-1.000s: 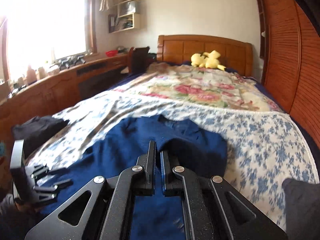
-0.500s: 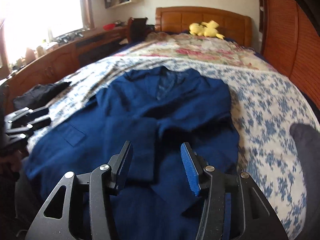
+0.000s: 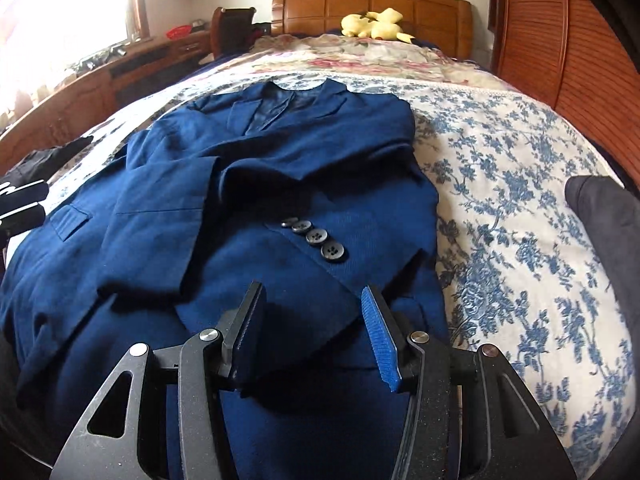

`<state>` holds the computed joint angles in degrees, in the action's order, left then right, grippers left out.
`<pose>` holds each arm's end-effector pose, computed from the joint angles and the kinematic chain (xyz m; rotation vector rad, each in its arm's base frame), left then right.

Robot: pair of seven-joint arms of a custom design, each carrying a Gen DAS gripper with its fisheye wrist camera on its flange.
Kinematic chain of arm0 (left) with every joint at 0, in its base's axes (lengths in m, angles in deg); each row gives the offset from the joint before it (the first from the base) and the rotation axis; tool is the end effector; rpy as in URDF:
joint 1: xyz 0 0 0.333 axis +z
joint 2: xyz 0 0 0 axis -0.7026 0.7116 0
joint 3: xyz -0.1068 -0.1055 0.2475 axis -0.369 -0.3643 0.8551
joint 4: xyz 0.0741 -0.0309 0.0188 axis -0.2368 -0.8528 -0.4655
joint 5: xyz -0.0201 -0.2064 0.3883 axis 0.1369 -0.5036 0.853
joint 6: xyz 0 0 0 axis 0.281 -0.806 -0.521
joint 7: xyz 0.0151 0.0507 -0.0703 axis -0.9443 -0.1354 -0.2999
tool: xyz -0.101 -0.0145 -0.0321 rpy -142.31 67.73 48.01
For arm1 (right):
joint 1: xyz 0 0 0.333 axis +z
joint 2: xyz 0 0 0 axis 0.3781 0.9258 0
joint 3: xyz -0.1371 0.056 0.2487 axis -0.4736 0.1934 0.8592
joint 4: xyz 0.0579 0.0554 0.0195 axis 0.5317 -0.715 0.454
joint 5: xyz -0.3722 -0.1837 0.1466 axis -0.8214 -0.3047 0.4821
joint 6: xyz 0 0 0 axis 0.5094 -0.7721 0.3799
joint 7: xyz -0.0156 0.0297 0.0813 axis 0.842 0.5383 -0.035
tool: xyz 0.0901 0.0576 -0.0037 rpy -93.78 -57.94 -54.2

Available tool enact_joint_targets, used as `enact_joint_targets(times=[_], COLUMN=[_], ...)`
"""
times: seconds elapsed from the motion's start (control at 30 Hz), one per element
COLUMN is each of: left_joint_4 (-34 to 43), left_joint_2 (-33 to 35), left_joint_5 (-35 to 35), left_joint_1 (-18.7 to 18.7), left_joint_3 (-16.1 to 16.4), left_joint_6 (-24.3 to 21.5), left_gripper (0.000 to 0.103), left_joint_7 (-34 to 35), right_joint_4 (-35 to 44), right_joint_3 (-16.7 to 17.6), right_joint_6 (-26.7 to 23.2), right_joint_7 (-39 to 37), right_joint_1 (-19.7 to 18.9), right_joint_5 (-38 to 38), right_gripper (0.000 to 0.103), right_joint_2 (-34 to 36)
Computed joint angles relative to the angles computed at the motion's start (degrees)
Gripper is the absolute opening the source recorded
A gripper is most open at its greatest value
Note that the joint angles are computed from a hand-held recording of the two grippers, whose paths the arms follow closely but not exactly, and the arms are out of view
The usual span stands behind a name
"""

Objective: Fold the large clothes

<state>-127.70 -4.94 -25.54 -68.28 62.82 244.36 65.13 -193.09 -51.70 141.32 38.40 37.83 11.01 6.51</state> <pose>0.4014 -0.1912 0.4569 -1.3584 2.0685 -0.9830 0.4416 0.2107 0.4170 -2.0027 1.4159 -0.5256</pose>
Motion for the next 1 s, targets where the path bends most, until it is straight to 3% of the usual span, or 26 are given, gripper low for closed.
enact_joint_targets(times=[0.2,0.5,0.57,0.67,0.83,0.97,1.0], left_joint_4=[4.2,10.4,12.1,14.4,17.4,17.5,17.3], left_joint_2=[5.1,11.4,13.1,15.3,18.1,18.3,18.1], left_joint_5=[-0.6,-6.6,-8.8,-9.9,-6.1,-5.2,-5.0], left_joint_1=[-2.2,-7.9,-9.0,-7.7,-2.3,-1.0,-0.8], left_joint_3=[-1.0,-0.2,0.1,-2.1,-8.0,-9.2,-9.3], left_joint_6=[-1.6,-4.4,-5.6,-7.7,-11.8,-11.9,-11.7], left_gripper=[0.039,0.039,0.034,0.030,0.030,0.029,0.020], left_joint_7=[1.2,9.4,12.1,14.3,12.4,11.3,11.0], right_joint_4=[-1.3,-3.1,-3.4,-3.7,-3.9,-4.0,-4.0], right_joint_3=[-6.1,-7.7,-8.4,-9.2,-9.1,-9.5,-9.3], right_joint_6=[3.6,7.5,8.1,8.5,9.2,9.5,9.4], right_joint_7=[-5.7,-9.8,-10.5,-11.5,-12.3,-12.8,-12.8], right_joint_1=[6.3,8.8,9.7,10.4,10.6,11.1,11.0], right_joint_5=[6.3,12.1,13.3,14.6,15.7,16.3,16.4], right_gripper=[0.051,0.051,0.051,0.051,0.051,0.051,0.051], right_joint_2=[0.8,-0.2,-0.4,-0.6,-0.9,-0.9,-0.9])
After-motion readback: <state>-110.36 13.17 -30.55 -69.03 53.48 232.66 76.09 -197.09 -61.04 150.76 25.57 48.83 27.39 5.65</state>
